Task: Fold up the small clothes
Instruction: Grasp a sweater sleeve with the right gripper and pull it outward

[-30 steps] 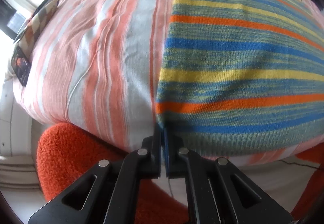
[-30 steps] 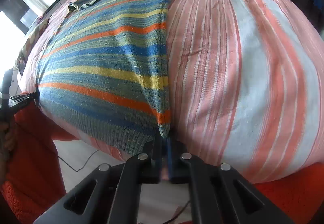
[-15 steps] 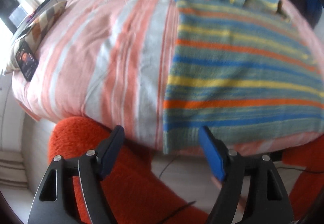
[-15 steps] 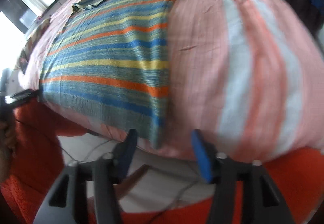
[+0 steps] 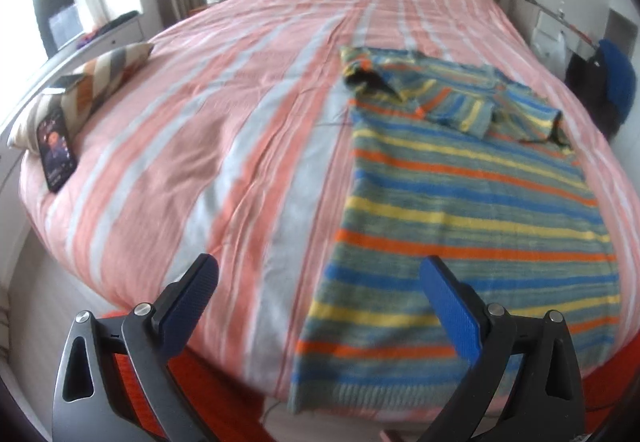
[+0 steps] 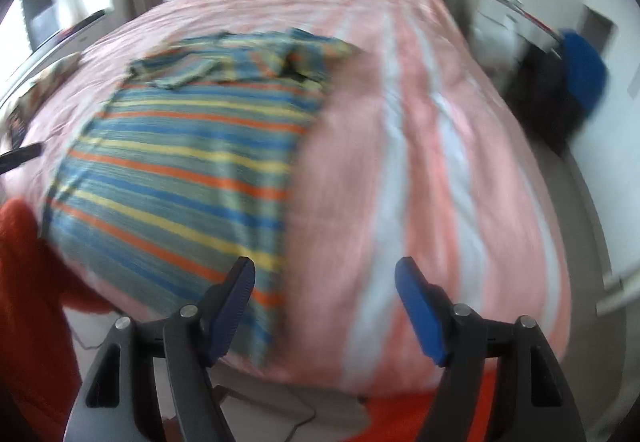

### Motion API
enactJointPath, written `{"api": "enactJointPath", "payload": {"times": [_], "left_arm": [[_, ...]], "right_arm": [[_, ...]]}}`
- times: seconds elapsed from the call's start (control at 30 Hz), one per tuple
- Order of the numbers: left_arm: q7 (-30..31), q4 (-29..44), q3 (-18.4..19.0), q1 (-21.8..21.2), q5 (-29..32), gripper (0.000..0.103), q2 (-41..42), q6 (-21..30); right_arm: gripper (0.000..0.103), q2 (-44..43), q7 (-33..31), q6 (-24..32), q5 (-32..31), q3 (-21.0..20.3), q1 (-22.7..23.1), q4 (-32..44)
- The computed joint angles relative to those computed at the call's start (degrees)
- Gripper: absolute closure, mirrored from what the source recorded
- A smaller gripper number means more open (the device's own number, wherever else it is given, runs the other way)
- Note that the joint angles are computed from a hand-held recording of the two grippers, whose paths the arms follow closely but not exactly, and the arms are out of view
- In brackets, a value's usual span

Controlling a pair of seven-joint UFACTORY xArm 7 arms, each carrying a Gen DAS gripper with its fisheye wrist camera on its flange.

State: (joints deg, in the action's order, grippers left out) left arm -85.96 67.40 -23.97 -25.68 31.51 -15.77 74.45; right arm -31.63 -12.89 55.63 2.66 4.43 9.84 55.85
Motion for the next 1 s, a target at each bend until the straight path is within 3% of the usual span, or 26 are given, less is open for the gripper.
{"api": "enactJointPath", "payload": {"times": [0.13, 0.3, 0.37, 0.47, 0.5, 0.53, 0.57, 0.6, 0.63, 0.83, 1.0], "left_arm": [[-6.2, -2.5, -2.6, -0.1, 5.1, 0.002, -0.2, 4.1], [-7.6, -3.3, -1.3, -0.3, 4.7, 0.002, -1.1, 6.3], [-7.6, -3.9, -0.8, -0.2, 3.7, 0.002, -1.6, 6.6], [-7.9, -5.8, 0.5, 0.2, 1.0, 0.002, -3.3, 5.1], [-8.2, -6.6, 0.5, 0.4, 0.2, 0.002, -4.1, 4.6], [-8.5, -7.3, 0.6, 0.6, -0.6, 0.002, -4.7, 4.0], [-8.7, -7.9, 0.7, 0.9, -1.2, 0.002, -5.2, 3.7], [-8.9, -8.5, 0.8, 1.3, -1.8, 0.002, -5.8, 3.1], [-9.0, -9.1, 0.8, 1.6, -2.3, 0.002, -6.4, 2.4], [-8.8, -11.0, 0.3, 3.5, -4.2, 0.002, -7.9, -0.9], [-8.2, -9.4, -1.0, 4.2, -3.5, 0.002, -6.0, 0.5]], "right_arm": [[0.027, 9.5, -7.9, -5.8, 3.5, -0.1, 4.6, 9.0], [0.025, 29.3, -18.1, -8.4, 1.6, 3.6, 7.7, 25.7], [0.025, 38.9, -18.9, -7.1, -0.4, 4.8, 8.7, 34.1], [0.026, 51.2, -14.2, -3.7, -5.8, 4.4, 12.1, 45.5], [0.031, 55.0, -12.3, -2.4, -7.0, 3.5, 13.2, 49.6], [0.045, 58.7, -10.4, -0.8, -6.6, 2.9, 13.5, 53.8], [0.087, 61.9, -8.0, 1.6, -3.7, 4.5, 11.5, 58.2], [0.098, 64.0, -6.6, 4.2, -0.5, 3.8, 11.0, 62.0], [0.098, 65.0, -2.7, 4.5, 0.8, 2.8, 10.4, 64.0], [0.098, 55.0, 3.4, -5.2, 4.1, -0.9, 1.0, 55.5], [0.098, 47.0, 7.8, -8.3, 0.0, -5.1, -6.2, 47.7]]}}
